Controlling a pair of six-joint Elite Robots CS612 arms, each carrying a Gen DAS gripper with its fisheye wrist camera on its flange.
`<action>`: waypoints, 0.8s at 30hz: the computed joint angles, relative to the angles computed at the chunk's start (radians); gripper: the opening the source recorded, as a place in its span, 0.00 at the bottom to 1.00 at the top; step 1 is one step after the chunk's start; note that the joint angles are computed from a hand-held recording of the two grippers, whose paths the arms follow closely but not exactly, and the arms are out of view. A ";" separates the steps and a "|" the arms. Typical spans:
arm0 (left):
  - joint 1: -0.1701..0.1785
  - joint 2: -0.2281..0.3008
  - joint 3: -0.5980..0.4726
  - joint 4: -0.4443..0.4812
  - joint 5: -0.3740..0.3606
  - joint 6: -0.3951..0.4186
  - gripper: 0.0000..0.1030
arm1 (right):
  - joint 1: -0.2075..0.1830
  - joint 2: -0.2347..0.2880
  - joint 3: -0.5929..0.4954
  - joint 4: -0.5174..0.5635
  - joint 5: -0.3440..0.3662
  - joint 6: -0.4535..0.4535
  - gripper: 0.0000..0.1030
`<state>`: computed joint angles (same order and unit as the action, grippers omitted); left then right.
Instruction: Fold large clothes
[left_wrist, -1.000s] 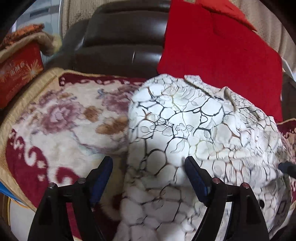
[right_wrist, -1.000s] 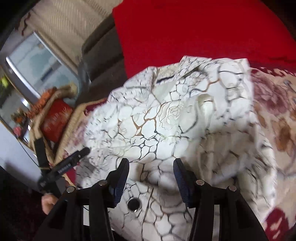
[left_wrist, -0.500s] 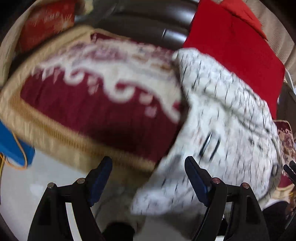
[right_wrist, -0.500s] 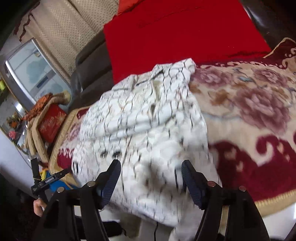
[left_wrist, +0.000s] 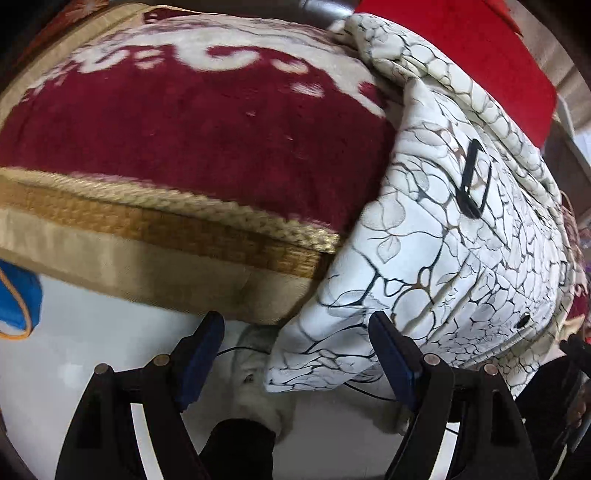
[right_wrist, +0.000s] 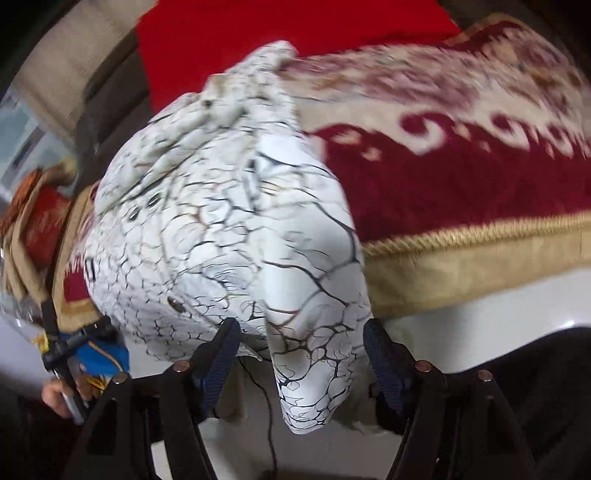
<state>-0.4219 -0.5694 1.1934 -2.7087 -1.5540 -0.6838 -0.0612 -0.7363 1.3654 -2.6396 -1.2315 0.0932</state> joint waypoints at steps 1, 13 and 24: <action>0.001 0.006 -0.007 -0.003 -0.024 0.021 0.79 | -0.002 0.004 -0.004 0.013 -0.001 0.024 0.78; -0.012 0.058 -0.079 0.033 -0.121 0.239 0.62 | 0.023 0.047 -0.049 0.110 -0.082 0.062 0.78; -0.007 0.067 -0.095 0.057 -0.162 0.196 0.73 | 0.060 0.105 -0.105 0.173 -0.196 0.084 0.78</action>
